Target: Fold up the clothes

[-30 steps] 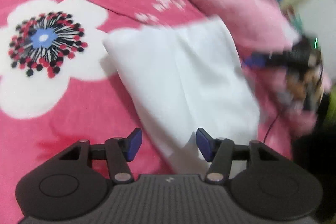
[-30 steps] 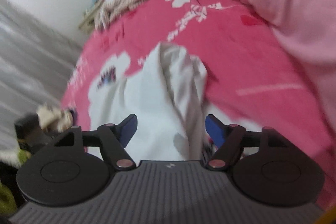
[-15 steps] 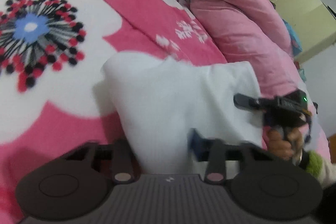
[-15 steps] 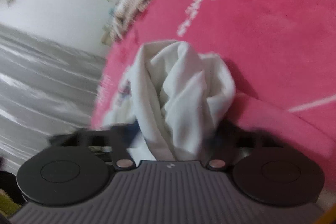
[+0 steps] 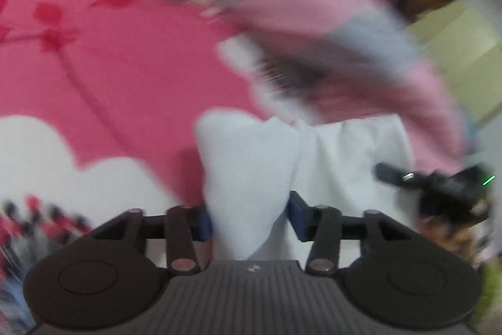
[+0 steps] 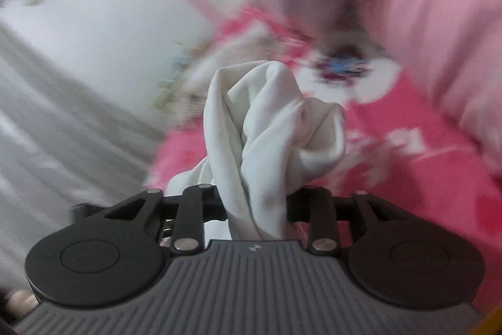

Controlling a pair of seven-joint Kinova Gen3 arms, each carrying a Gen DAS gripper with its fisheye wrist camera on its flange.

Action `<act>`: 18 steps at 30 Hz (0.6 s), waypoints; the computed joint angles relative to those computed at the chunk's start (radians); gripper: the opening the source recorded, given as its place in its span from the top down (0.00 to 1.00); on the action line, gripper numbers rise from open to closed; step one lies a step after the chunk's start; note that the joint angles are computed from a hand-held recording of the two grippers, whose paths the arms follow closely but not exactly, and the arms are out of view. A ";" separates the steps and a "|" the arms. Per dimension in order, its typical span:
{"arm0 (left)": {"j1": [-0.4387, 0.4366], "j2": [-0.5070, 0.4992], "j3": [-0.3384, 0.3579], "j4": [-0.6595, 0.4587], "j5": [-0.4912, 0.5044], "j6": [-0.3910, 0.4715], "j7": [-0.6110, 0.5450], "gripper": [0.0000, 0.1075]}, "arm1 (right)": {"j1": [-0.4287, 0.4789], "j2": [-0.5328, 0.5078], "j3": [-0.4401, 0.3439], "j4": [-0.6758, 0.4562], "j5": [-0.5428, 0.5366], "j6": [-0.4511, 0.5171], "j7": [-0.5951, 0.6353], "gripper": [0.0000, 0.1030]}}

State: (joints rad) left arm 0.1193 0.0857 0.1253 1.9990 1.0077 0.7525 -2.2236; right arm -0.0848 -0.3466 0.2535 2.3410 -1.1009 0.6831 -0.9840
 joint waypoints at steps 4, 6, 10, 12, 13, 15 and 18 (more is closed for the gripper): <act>-0.098 -0.037 0.026 -0.012 -0.065 0.086 0.082 0.44 | 0.185 0.068 -0.116 -0.002 0.026 0.042 -0.153 0.51; -0.040 -0.068 -0.026 -0.053 -0.146 0.114 0.115 0.42 | 0.278 -0.008 -0.160 0.025 0.019 0.059 -0.222 0.49; 0.146 -0.044 -0.139 -0.228 -0.309 0.193 0.134 0.41 | 0.440 -0.162 -0.339 -0.002 0.160 0.062 -0.259 0.48; 0.193 -0.015 -0.111 -0.318 -0.376 0.223 0.158 0.39 | 0.492 -0.189 -0.432 -0.033 0.241 0.067 -0.233 0.48; 0.191 0.003 -0.070 -0.348 -0.385 0.223 0.153 0.38 | 0.503 -0.196 -0.478 -0.045 0.282 0.065 -0.239 0.52; 0.147 0.014 0.015 -0.352 -0.356 0.204 0.111 0.38 | 0.528 -0.227 -0.571 -0.058 0.363 0.043 -0.278 0.66; 0.050 0.022 0.141 -0.283 -0.236 0.136 0.030 0.38 | 0.611 -0.304 -0.710 -0.084 0.485 0.040 -0.378 0.75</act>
